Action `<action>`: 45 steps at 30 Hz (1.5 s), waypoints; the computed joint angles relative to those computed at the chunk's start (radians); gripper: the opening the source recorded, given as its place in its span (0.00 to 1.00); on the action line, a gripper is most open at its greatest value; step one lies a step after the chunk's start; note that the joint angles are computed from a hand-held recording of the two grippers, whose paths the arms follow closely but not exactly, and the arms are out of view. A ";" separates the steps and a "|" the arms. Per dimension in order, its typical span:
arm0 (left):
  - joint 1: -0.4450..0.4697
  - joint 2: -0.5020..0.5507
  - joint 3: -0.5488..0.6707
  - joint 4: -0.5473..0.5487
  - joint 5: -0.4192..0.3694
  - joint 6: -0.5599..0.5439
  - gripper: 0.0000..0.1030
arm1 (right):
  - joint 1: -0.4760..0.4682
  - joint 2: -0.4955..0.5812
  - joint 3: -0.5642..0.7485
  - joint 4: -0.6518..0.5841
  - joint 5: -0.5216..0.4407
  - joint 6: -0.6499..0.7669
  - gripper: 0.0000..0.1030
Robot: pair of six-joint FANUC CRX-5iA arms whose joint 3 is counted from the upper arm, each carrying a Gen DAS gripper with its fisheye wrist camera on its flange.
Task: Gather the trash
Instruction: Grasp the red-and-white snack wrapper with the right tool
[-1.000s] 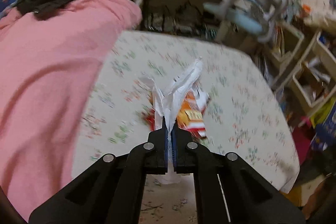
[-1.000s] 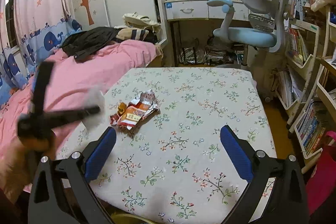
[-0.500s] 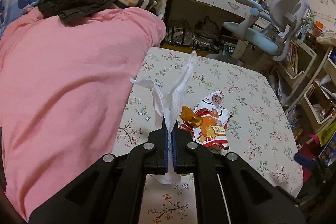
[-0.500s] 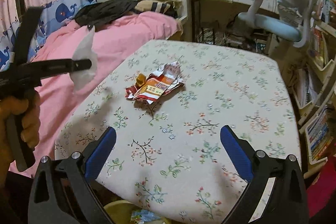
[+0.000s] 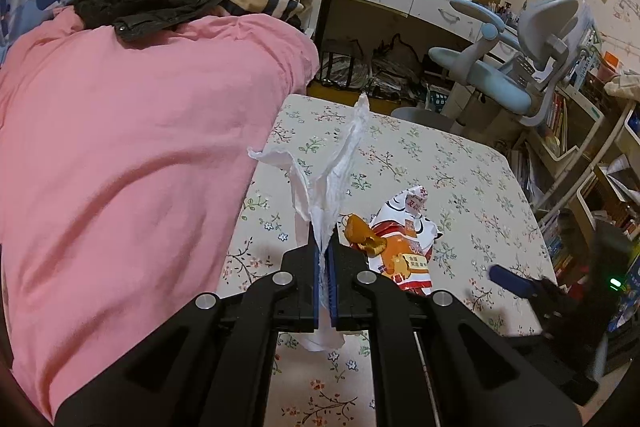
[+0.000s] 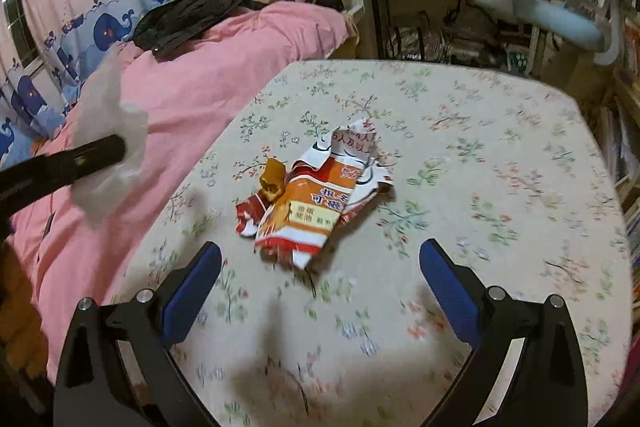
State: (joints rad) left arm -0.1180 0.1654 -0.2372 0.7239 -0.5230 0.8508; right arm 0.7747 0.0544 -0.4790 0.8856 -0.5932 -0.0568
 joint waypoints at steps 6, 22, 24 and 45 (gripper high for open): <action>-0.008 0.008 0.015 0.009 0.000 -0.020 0.04 | -0.048 0.081 0.108 -0.270 0.078 0.202 0.41; 0.015 0.008 0.025 -0.009 -0.018 -0.004 0.04 | -0.009 -0.136 -0.030 -0.180 0.053 0.182 0.01; 0.014 0.007 0.028 -0.026 -0.019 0.005 0.04 | 0.017 -0.124 -0.005 -0.183 -0.029 0.252 0.02; 0.005 -0.023 -0.007 -0.087 -0.034 0.024 0.04 | 0.069 -0.148 -0.027 -0.176 -0.339 0.260 0.73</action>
